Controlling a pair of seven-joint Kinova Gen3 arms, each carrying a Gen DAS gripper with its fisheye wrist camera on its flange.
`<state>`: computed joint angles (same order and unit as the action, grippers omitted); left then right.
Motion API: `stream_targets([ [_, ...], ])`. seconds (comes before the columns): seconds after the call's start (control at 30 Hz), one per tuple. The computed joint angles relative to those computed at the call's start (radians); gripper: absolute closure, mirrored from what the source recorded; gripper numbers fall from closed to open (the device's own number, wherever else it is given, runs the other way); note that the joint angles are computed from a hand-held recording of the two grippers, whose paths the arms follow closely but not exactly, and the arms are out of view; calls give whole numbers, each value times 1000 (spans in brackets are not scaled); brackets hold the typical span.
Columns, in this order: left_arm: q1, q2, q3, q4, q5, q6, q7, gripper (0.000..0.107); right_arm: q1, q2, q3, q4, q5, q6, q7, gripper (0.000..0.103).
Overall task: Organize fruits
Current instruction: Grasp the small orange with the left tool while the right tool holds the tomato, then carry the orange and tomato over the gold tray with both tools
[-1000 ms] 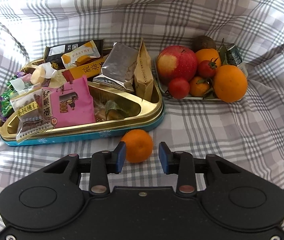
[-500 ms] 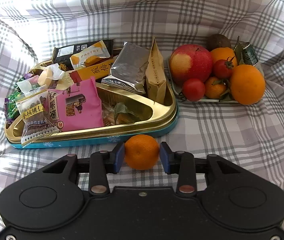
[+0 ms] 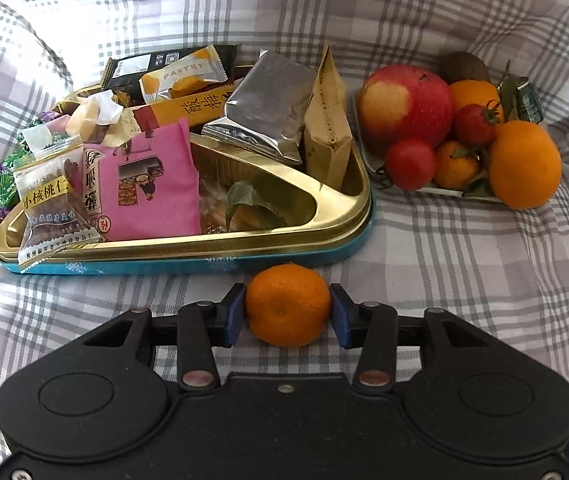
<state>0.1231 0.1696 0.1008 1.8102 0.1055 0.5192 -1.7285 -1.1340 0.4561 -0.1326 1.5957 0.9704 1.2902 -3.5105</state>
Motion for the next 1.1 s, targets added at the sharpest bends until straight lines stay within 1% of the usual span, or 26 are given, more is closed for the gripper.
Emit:
stream_targets([
  [0.3, 11, -17, -4, 10, -29, 10, 4, 57, 0, 0, 0, -1, -1, 2, 2, 65],
  [0.43, -15, -54, 3, 30, 16, 39, -62, 57, 0, 1, 0, -6, -4, 7, 7, 65],
  [0.6, -42, -115, -11, 50, 80, 96, -148, 57, -3, 12, 2, -27, -12, 25, 28, 65],
  [0.83, -63, -244, -63, 102, 154, 162, -273, 57, 0, 29, 7, -75, -41, 56, 100, 66],
  [0.97, -66, -324, -110, 133, 196, 208, -354, 57, 8, 45, 15, -128, -79, 84, 168, 66],
  [1.1, -65, -403, -164, 164, 238, 259, -422, 57, 23, 44, 24, -166, -133, 89, 203, 66],
])
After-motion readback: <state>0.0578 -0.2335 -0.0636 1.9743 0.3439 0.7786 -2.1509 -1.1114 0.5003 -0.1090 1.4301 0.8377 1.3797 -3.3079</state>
